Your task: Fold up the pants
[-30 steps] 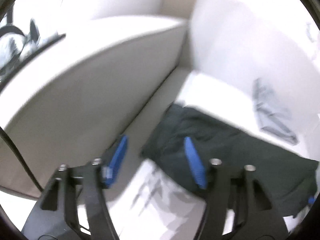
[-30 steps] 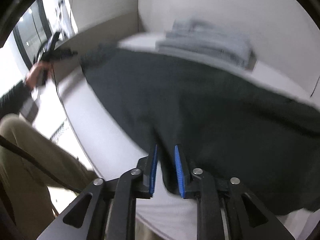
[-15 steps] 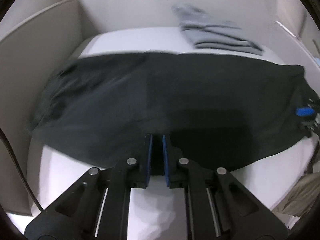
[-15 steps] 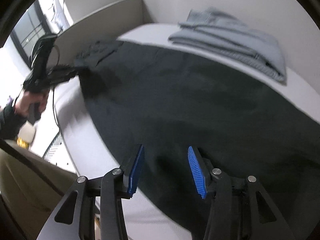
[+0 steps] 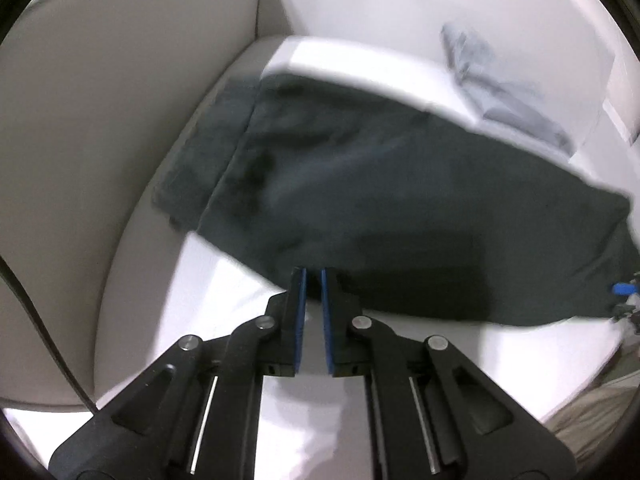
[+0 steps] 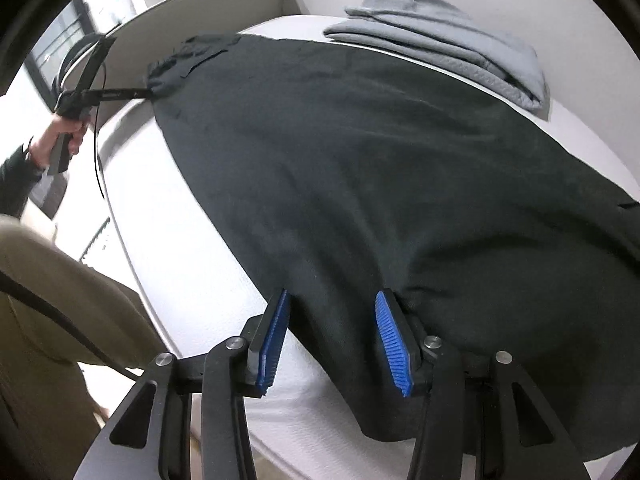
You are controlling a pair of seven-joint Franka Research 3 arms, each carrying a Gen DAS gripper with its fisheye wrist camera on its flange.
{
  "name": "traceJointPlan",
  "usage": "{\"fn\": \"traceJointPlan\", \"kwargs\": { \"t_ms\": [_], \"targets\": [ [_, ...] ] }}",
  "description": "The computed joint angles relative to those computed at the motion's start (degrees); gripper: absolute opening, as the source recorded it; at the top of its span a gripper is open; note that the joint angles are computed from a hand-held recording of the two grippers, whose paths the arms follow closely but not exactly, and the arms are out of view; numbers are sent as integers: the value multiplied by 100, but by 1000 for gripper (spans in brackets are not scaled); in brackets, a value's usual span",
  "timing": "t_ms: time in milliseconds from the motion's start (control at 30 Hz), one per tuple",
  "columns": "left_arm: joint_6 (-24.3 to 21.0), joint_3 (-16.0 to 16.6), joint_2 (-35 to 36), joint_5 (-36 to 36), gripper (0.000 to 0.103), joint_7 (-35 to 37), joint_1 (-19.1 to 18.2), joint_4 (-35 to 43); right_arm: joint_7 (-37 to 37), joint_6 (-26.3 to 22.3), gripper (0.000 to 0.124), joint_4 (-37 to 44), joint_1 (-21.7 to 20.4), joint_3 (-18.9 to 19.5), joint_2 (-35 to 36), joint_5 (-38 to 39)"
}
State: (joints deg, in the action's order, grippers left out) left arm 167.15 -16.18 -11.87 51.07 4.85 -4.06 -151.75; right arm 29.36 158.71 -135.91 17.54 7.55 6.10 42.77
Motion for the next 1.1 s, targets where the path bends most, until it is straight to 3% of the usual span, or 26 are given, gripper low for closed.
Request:
{"fn": "traceJointPlan", "kwargs": {
  "t_ms": [67, 133, 333, 433, 600, 733, 800, 867, 1033, 1100],
  "targets": [
    [-115, -153, -158, 447, 4, -241, 120, 202, -662, -170, 47, 108, -149, 61, -134, 852],
    [-103, -51, -4, 369, 4, 74, 46, 572, -714, -169, 47, 305, -120, 4, -186, 987],
    [-320, -18, 1140, 413, 4, 593, -351, 2247, 383, 406, 47, 1237, 76, 1, 360, 249],
    [-374, 26, 1998, -89, 4, 1228, -655, 3129, 1306, 479, 47, 1879, 180, 29, 867, -112],
    [-868, 52, 3502, -870, 4, 2195, -1101, 4516, 2422, 376, 39, 2731, 367, 23, 1720, -914],
    [-1395, 314, 4290, -1188, 0, 2499, -1513, 5237, 3518, 74, 33, 3524, 693, -303, 2525, -1844],
    [-1306, 651, 4400, -948, 0, 2464, -1815, 5282, 3850, 4, 32, 3756, 722, -342, 2804, -2119],
    [-1537, 871, 4376, -934, 0, 2611, -1976, 5297, 3786, 229, 31, 3779, 612, -215, 2870, -2269],
    [-1504, 1142, 3739, -949, 0, 2556, -1778, 4455, 3897, 12, 31, 3911, 478, -218, 2887, -2613],
    [-1707, 1327, 3418, -634, 0, 2214, -1772, 4074, 3756, 90, 28, 3833, 282, -87, 2877, -2538]
  ]
}}
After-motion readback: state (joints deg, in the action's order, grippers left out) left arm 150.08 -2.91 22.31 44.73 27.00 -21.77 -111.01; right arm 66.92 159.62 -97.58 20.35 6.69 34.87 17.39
